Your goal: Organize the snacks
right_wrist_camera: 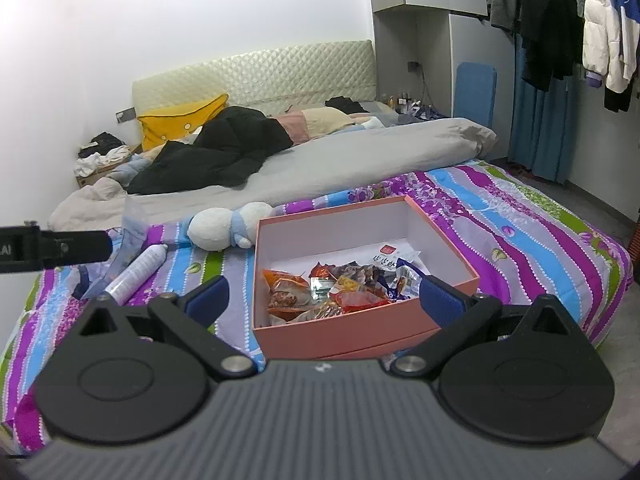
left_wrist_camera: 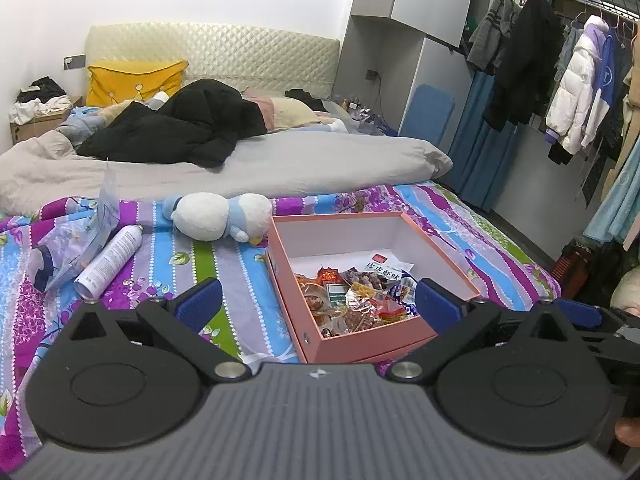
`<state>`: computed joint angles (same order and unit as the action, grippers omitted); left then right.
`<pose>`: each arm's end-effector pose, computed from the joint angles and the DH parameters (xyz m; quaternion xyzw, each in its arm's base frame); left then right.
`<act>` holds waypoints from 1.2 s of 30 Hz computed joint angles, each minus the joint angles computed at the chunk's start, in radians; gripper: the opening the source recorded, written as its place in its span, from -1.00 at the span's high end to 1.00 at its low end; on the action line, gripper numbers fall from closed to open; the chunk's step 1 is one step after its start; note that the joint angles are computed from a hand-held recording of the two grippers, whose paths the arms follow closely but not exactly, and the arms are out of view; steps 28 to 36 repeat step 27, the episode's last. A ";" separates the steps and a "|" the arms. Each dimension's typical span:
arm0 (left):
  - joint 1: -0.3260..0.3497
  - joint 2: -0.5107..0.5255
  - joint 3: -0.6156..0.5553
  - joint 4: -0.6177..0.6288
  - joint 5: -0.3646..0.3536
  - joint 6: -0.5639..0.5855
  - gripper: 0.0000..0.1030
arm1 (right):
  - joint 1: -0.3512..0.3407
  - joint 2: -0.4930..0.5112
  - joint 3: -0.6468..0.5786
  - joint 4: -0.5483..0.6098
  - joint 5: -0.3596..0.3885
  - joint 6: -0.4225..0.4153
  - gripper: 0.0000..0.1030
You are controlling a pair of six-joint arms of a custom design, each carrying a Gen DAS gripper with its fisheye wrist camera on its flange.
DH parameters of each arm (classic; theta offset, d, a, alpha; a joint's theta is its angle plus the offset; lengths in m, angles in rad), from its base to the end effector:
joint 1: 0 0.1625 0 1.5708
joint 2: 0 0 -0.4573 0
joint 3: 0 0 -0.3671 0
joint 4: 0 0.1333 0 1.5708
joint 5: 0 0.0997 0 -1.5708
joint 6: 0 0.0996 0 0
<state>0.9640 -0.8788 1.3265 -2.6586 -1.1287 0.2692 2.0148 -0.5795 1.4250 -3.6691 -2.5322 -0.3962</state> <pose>-0.2868 -0.7217 0.3430 0.3303 0.8680 -0.3376 0.1536 0.3522 -0.6203 0.2151 0.0455 -0.7664 0.5286 0.3621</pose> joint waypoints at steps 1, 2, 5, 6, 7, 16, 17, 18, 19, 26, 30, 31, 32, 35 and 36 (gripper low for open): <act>0.001 -0.001 0.000 0.003 -0.001 -0.002 -1.00 | 0.000 0.000 0.000 -0.002 0.002 -0.002 -1.00; 0.001 0.000 0.000 0.004 -0.001 -0.004 -1.00 | -0.001 0.000 0.001 -0.006 0.004 -0.004 -1.00; 0.001 -0.002 0.002 0.004 0.001 -0.006 -1.00 | 0.000 0.001 -0.002 -0.014 0.002 -0.012 -1.00; 0.002 -0.002 0.001 0.005 -0.001 -0.008 -1.00 | 0.000 0.001 -0.002 -0.017 0.004 -0.016 -1.00; 0.002 -0.002 0.002 0.005 0.001 -0.013 -1.00 | -0.001 0.001 -0.002 -0.018 0.007 -0.018 -1.00; 0.001 -0.002 0.007 0.008 0.002 -0.014 -1.00 | -0.003 -0.003 0.003 -0.012 0.014 0.000 -1.00; 0.000 -0.002 0.008 0.004 0.005 -0.011 -1.00 | -0.004 -0.003 0.003 -0.012 0.014 0.003 -1.00; -0.001 -0.002 0.011 0.001 0.005 -0.010 -1.00 | -0.004 -0.004 0.003 -0.012 0.013 0.005 -1.00; -0.001 -0.002 0.011 0.001 0.004 -0.010 -1.00 | -0.004 -0.004 0.003 -0.014 0.014 0.005 -1.00; -0.001 0.001 0.008 0.012 0.014 -0.022 -1.00 | -0.009 -0.009 0.005 0.007 0.012 0.031 -1.00; -0.001 0.002 0.006 0.014 0.013 -0.024 -1.00 | -0.009 -0.007 0.003 0.007 0.010 0.030 -1.00; -0.001 0.002 0.006 0.014 0.013 -0.024 -1.00 | -0.009 -0.007 0.003 0.007 0.010 0.030 -1.00; -0.001 0.002 0.006 0.014 0.013 -0.024 -1.00 | -0.009 -0.007 0.003 0.007 0.010 0.030 -1.00; -0.001 0.002 0.006 0.014 0.013 -0.024 -1.00 | -0.009 -0.007 0.003 0.007 0.010 0.030 -1.00; -0.001 0.002 0.006 0.014 0.013 -0.024 -1.00 | -0.009 -0.007 0.003 0.007 0.010 0.030 -1.00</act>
